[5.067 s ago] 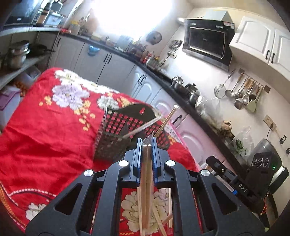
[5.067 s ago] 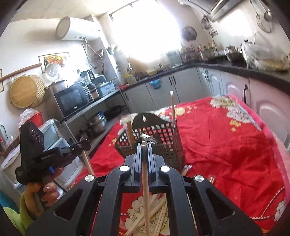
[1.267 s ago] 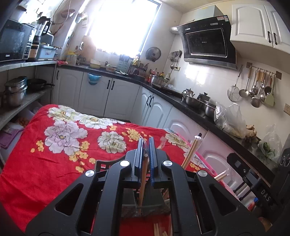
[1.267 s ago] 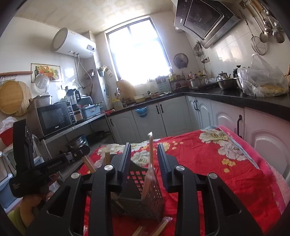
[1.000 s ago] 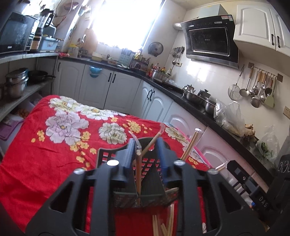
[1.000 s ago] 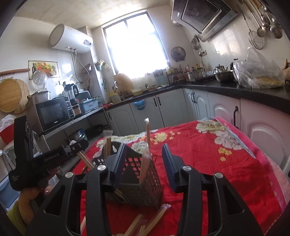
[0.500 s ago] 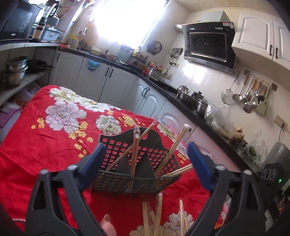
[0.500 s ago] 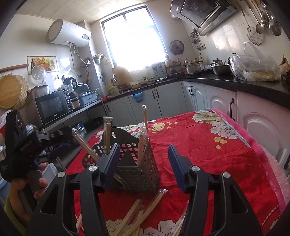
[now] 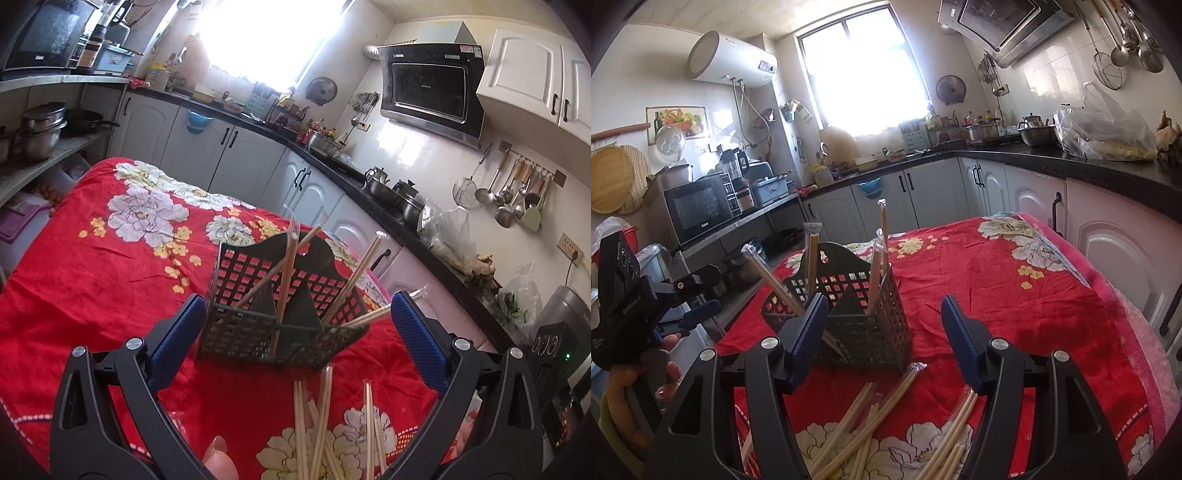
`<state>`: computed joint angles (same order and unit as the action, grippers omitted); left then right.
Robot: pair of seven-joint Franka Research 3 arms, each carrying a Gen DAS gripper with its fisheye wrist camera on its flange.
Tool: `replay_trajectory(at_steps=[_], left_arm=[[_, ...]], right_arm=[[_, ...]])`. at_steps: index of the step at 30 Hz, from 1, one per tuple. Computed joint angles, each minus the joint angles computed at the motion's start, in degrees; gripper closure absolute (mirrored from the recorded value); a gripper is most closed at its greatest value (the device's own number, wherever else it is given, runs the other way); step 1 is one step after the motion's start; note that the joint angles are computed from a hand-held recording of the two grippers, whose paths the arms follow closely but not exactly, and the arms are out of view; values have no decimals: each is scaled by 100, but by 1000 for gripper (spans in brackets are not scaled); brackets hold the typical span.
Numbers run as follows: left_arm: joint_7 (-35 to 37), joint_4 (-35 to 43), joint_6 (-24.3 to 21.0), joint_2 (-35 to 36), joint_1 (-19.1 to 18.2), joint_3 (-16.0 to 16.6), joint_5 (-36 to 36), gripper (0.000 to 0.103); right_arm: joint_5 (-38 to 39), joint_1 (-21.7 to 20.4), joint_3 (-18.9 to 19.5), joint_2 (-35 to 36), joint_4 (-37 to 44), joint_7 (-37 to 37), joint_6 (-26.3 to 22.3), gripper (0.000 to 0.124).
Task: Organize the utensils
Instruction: 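Withdraw both grippers and lower them onto the wrapped wooden chopsticks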
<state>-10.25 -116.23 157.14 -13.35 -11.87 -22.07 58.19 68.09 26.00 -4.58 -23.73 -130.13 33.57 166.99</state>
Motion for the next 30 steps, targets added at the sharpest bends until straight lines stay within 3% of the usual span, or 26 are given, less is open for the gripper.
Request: replay_trajectory(at_steps=[16,30], left_arm=[[250,-269,-36,-113,-114,-48,-421,11],[1062,-273,-296,119,-422,18,-1162,11]], right_arm=[[-673,-66,32,-315,-398,447,-199,62],[-1526,-235,66,-426,-669,1153,-394,62]])
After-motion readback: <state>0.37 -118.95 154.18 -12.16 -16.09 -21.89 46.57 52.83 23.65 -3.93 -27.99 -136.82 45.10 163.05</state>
